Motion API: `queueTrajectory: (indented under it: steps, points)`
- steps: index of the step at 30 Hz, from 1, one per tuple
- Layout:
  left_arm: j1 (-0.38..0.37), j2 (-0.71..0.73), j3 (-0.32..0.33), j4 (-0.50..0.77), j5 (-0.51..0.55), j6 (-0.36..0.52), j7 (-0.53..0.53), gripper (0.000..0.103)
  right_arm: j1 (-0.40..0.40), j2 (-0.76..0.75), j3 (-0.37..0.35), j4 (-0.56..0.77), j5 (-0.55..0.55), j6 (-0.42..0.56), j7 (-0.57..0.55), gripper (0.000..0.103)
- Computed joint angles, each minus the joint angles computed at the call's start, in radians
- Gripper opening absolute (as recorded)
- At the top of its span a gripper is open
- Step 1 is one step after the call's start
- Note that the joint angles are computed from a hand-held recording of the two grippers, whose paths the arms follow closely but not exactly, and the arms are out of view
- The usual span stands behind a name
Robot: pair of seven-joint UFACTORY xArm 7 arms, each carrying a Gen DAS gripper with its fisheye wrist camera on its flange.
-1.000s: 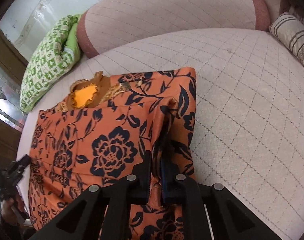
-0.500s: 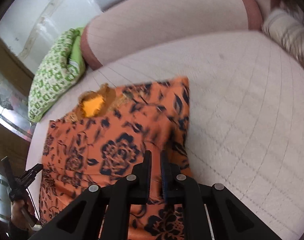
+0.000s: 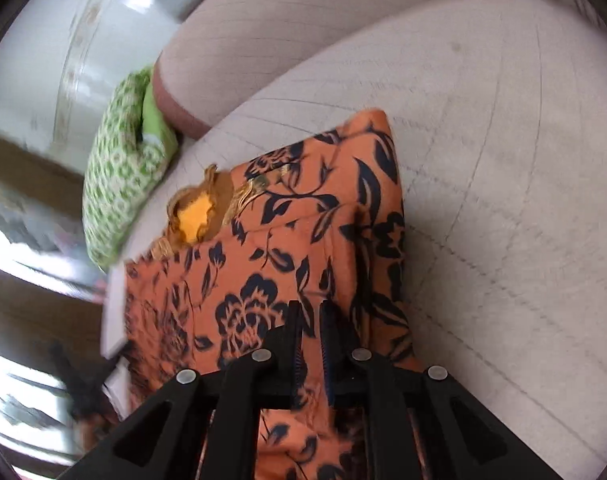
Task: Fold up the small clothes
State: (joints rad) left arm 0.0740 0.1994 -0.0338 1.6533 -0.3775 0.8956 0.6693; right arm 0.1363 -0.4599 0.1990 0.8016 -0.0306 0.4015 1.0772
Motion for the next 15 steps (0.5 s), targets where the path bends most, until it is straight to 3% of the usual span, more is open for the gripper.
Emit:
queueTrajectory:
  steps: [3, 5, 7, 9, 12, 14, 15]
  points:
    - [0.0, 0.001, 0.006, 0.006, 0.018, 0.005, -0.018, 0.019, 0.05, 0.0, -0.024, 0.001, 0.007, -0.017, -0.095, 0.026]
    - [0.014, -0.008, 0.016, 0.022, 0.013, 0.05, -0.05, 0.025, 0.089, 0.002, -0.073, -0.035, 0.097, -0.014, -0.116, 0.026]
    - [0.051, -0.036, 0.021, 0.023, -0.052, 0.116, -0.005, 0.028, 0.04, -0.061, -0.022, -0.087, 0.106, -0.061, -0.034, 0.026]
    - [0.081, -0.1, 0.036, -0.03, -0.099, 0.128, 0.091, 0.053, -0.015, -0.09, 0.049, -0.041, 0.026, 0.041, 0.011, 0.028]
    - [0.102, -0.234, 0.086, -0.167, -0.145, 0.095, 0.237, 0.061, 0.016, -0.185, 0.079, -0.019, -0.016, 0.155, 0.013, 0.032]
    - [0.118, -0.294, 0.139, -0.214, -0.166, 0.167, 0.295, 0.063, 0.029, -0.267, 0.119, -0.029, -0.028, 0.223, 0.049, 0.056]
    - [0.127, -0.318, 0.164, -0.234, -0.166, 0.207, 0.301, 0.063, 0.042, -0.314, 0.144, -0.037, -0.024, 0.27, 0.078, 0.074]
